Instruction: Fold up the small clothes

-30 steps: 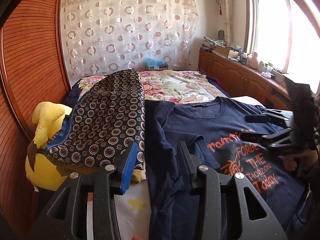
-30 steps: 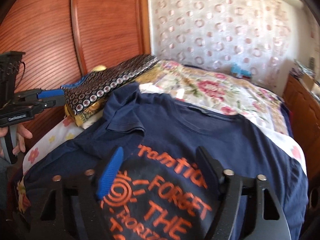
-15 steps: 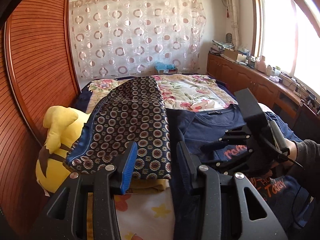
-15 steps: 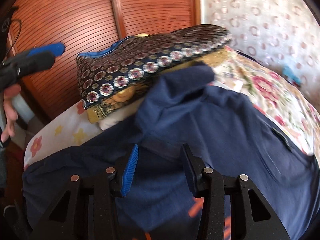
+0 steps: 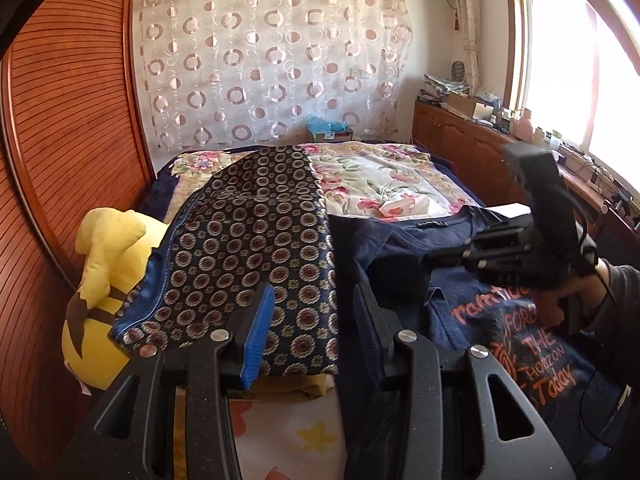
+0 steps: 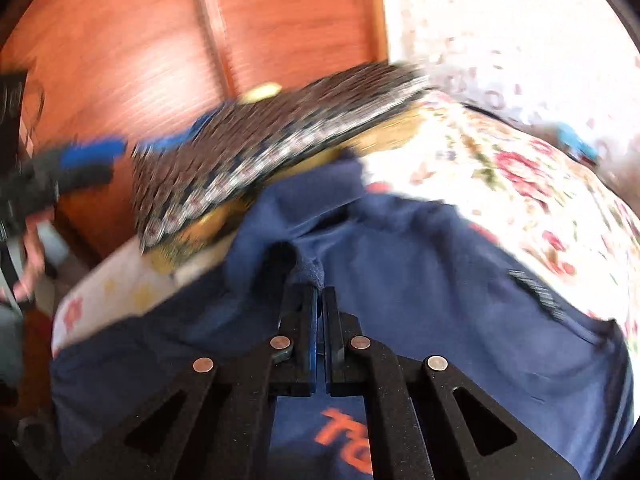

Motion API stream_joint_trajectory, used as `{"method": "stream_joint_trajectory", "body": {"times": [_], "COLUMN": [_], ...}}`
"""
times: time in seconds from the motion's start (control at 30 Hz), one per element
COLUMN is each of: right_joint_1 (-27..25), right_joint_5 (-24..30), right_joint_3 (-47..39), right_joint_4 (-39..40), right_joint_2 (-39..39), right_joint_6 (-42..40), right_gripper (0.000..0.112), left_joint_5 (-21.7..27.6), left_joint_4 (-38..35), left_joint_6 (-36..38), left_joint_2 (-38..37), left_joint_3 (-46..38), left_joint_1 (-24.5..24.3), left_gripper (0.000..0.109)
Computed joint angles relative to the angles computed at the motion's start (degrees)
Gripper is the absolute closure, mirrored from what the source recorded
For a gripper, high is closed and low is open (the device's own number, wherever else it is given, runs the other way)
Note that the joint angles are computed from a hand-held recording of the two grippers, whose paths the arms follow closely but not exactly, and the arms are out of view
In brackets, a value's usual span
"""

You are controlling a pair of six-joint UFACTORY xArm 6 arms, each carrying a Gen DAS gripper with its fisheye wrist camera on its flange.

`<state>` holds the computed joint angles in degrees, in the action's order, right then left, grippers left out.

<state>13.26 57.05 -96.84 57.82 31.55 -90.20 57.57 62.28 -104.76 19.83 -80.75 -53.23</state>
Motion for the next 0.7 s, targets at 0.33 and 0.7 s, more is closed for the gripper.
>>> {"method": "stream_joint_trajectory", "body": {"times": [0.33,0.7], "right_joint_1": [-0.3,0.1], "right_joint_5": [-15.3,-20.5], "right_joint_3": [-4.6,-8.2], "right_joint_4": [-1.7,-8.5], "right_joint_2": [5.8,9.5], "right_joint_6": [10.3,14.5], "right_gripper": [0.093,0.079], "left_joint_5": [-3.1,-7.0], "left_joint_4": [-5.4,-18.2], "left_joint_6": [11.9,26.0], "left_joint_2": [9.5,21.5], "left_joint_3": [-12.8,-28.0], "left_joint_1": [3.8,8.7], "left_gripper": [0.066,0.066]}}
